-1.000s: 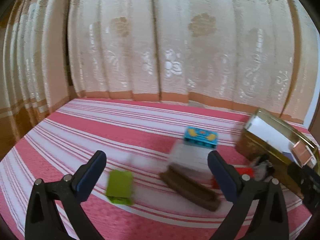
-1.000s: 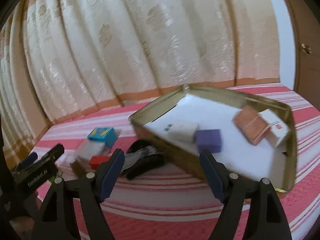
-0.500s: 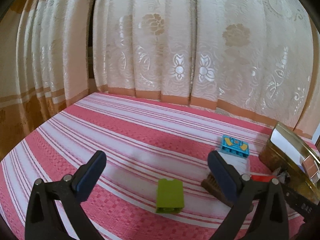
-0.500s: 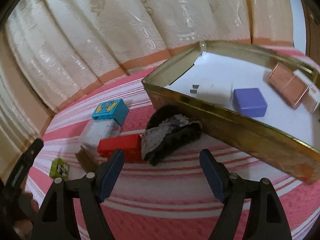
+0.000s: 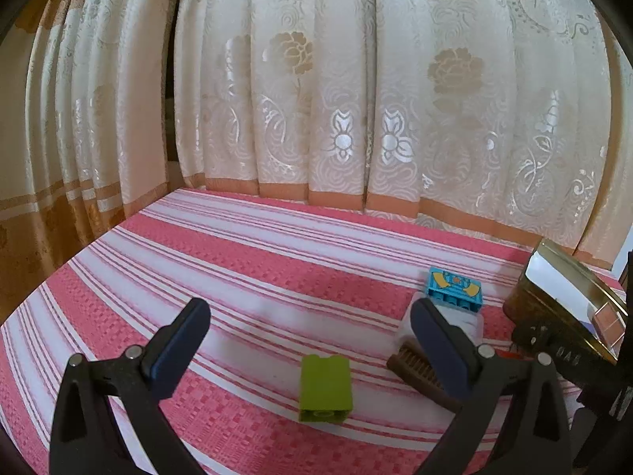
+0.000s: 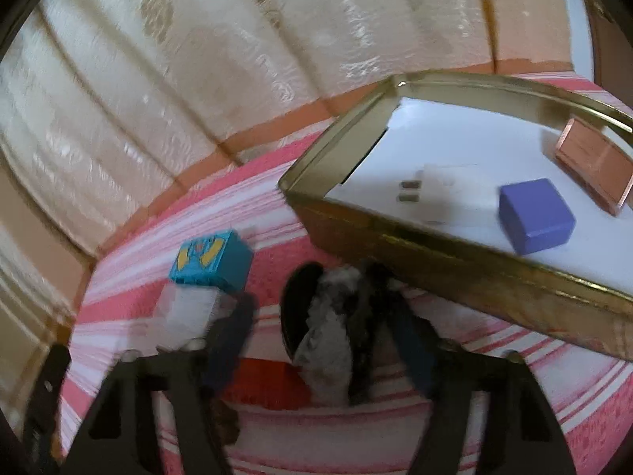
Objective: Organize rigid objects
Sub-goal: 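Grasp the black-grey fuzzy pouch with the right tool while the left tool approaches the red brick, then grasp the red toy brick with the left tool while the right tool lifts the pouch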
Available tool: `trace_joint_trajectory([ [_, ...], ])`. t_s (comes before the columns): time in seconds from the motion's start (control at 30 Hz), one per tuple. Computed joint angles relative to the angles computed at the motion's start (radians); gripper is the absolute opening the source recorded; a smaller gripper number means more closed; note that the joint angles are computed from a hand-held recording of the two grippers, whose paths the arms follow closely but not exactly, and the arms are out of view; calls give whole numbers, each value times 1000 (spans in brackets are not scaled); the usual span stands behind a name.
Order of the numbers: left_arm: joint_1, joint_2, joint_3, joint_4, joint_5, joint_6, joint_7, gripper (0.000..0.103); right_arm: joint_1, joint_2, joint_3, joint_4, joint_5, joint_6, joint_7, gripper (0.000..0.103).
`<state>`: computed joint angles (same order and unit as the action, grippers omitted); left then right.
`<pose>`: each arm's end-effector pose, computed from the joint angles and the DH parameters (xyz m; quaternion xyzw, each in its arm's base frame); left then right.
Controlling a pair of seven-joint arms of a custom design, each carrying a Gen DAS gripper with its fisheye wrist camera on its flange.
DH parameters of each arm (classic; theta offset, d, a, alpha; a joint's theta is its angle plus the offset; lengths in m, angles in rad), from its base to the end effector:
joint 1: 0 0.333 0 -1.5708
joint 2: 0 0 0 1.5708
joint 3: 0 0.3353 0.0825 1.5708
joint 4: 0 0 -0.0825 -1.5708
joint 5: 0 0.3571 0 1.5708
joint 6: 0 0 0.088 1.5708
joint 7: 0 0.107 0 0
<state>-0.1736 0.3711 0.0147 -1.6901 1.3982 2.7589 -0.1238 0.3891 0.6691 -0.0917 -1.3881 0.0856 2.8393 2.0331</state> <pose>0.6570 -0.1483 0.4640 -0.7094 0.4925 -0.3188 0.3907 0.7259 0.2398 0.4384 -0.5874 0.7132 -0.1464 0.3534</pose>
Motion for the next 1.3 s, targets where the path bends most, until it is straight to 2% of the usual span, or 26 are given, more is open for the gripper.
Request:
trace_joint_trajectory([
  [0.1, 0, 2, 0, 2, -3, 1, 7, 102, -32, -2, 53, 2, 14, -16, -78, 48],
  [0.23, 0, 4, 1, 2, 6, 16, 8, 102, -79, -27, 128, -37, 68, -10, -204, 46],
  [0.37, 2, 8, 1, 6, 20, 52, 8, 102, -143, -64, 218, -93, 155, -14, -391, 46],
  [0.5, 0, 20, -1, 16, 22, 85, 38, 102, -157, -86, 232, -125, 209, -24, -520, 46],
  [0.7, -6, 42, -3, 37, 21, 149, 84, 102, -127, -114, 177, -164, 224, -11, -564, 45],
  [0.8, -3, 55, 1, 48, 4, 226, 92, 102, -164, -128, 215, -190, 276, 28, -621, 45],
  [0.87, 29, 71, -32, 42, -110, 302, 187, 101, -186, -145, 239, -218, 320, 85, -658, 45],
  [0.93, 45, 82, -67, 36, -212, 312, 289, 97, -179, -161, 231, -248, 335, 148, -668, 45],
  [1.0, 67, 100, -128, 44, -325, 280, 434, 89, -158, -182, 200, -286, 327, 226, -662, 45],
  [1.13, 57, 131, -162, 74, -451, 258, 552, 87, -128, -197, 155, -312, 294, 299, -640, 45],
  [1.17, 59, 137, -173, 77, -484, 255, 581, 87, -133, -202, 157, -318, 290, 309, -640, 45],
  [1.2, 65, 151, -198, 92, -527, 236, 631, 81, -134, -206, 158, -324, 286, 317, -639, 45],
  [1.27, 58, 173, -223, 128, -589, 180, 711, 75, -158, -209, 184, -327, 286, 322, -649, 45],
  [1.3, 59, 189, -239, 151, -628, 148, 753, 75, -170, -212, 198, -332, 289, 326, -656, 45],
])
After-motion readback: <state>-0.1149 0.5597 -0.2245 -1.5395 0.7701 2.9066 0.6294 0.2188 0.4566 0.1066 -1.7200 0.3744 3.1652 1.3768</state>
